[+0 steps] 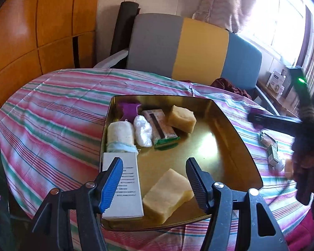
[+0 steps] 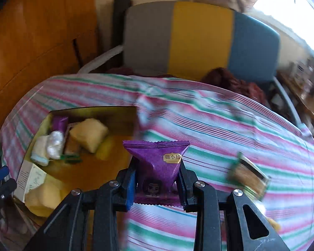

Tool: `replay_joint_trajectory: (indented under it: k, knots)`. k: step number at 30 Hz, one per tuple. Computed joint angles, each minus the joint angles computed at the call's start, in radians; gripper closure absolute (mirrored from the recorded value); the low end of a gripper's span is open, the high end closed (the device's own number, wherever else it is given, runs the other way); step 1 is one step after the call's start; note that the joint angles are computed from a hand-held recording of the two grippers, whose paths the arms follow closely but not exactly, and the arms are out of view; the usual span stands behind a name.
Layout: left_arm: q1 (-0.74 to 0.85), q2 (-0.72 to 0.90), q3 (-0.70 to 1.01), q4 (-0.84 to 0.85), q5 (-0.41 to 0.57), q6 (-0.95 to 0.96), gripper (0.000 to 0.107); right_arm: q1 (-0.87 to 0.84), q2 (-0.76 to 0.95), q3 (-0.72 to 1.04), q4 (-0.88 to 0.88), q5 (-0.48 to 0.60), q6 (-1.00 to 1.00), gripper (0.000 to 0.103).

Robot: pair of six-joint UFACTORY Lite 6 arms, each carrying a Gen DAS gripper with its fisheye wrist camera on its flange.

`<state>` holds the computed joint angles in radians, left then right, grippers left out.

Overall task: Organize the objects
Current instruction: 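Carry the purple candy packet toward the tray with the right gripper, then lower the purple candy packet into the tray and open the right gripper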

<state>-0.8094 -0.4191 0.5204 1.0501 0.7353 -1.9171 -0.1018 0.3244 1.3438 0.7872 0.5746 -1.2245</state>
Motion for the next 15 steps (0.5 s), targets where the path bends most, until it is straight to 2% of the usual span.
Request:
replay_joint_trajectory:
  k: [5,7,12,14,15]
  knots:
    - [0.048,-0.033,-0.034,-0.008,-0.039,0.017,0.044,0.190,0.099,0.080,-0.117,-0.091,0.146,0.070]
    - [0.069,-0.041,-0.048,-0.008,-0.058,0.018,0.044,0.252,0.174,0.156,-0.221,-0.115,0.256,0.070]
    - [0.105,-0.038,-0.066,-0.010,-0.097,0.025,0.044,0.318,0.310,0.291,-0.388,-0.139,0.419,0.067]
    - [0.109,-0.033,-0.070,-0.008,-0.103,0.019,0.044,0.324,0.353,0.331,-0.424,-0.144,0.462,0.060]
    - [0.110,-0.031,-0.071,-0.005,-0.106,0.015,0.044,0.323,0.365,0.340,-0.440,-0.146,0.483,0.060]
